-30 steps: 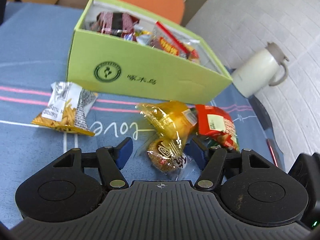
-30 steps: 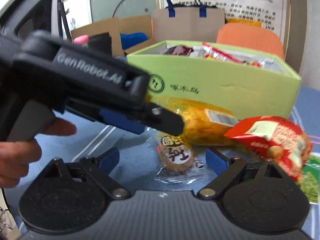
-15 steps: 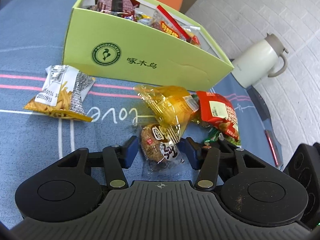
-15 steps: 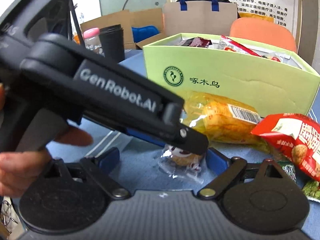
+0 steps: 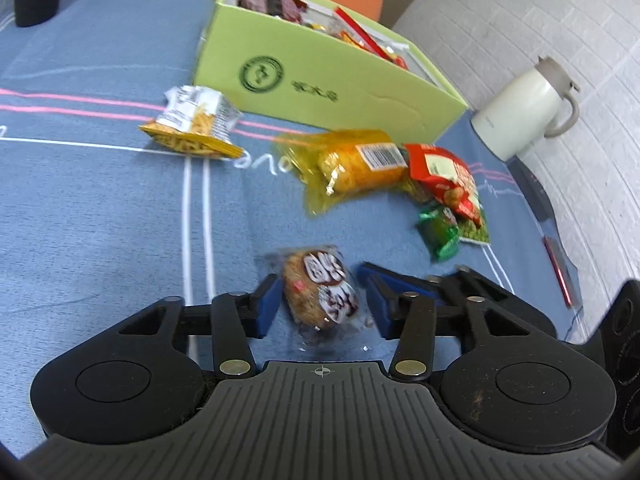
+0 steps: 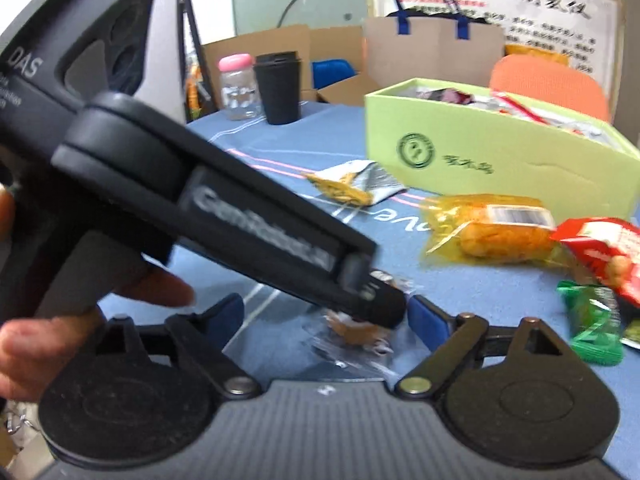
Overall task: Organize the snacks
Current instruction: 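Grasp the round wrapped pastry with the left gripper, then carry the pastry into the green box and release it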
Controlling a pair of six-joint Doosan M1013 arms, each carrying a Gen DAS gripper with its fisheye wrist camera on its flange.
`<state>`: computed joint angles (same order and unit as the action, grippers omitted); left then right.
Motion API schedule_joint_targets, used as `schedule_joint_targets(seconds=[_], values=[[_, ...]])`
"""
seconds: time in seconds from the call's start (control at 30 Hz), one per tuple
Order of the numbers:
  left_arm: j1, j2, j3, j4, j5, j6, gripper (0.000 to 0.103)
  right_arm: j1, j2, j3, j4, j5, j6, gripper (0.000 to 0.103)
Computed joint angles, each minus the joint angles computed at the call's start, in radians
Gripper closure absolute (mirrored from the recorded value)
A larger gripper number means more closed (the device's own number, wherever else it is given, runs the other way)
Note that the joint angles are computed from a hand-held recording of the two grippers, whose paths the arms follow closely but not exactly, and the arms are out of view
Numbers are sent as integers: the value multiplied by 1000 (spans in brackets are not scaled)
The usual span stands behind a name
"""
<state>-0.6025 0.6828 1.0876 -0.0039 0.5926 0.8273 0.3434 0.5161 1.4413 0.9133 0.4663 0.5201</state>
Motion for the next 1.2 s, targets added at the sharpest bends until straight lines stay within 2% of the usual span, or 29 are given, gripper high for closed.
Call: schedule_joint_targets(seconds=[0.03,0.1,0.13,0.2,0.33,0.4,0.47,0.6,0.67,0.87,1.03,1.1,1.2], values=[[-2,-6,8,32,-8,-27,66,-1,-5,7,-3,-12,10,13],[-8,-14,17,87,-16,-58,50,-4,-10,14,-3,-21,23,13],[-12,-16,19,110,-16,-71,50,-5,-10,13,1,-22,25,13],[-15,-14,15,112,-14,-53,54,-4,2,-7,-5,-10,32,14],[-14,-6,7,64,-1,-11,64,6,7,-16,-32,3,33,28],[-13,-1,3,48,7,-11,69,11,8,-14,-71,-6,56,28],[-11,-2,9,37,-6,-14,70,15,12,-16,-97,-13,80,30],[-8,3,0,30,-4,-19,77,15,15,-15,-73,-28,57,35],[-9,4,0,32,-4,-32,87,14,12,-8,-60,-41,43,46],[-12,-10,-8,47,-49,-55,88,2,-14,5,68,-87,-114,48],[2,42,-157,57,-39,-4,88,-19,11,-75,183,-129,-246,47],[13,89,-260,29,-11,40,88,-27,36,-129,156,-155,-237,47],[29,193,-477,-5,87,91,88,-46,89,-234,63,-141,-137,47]])
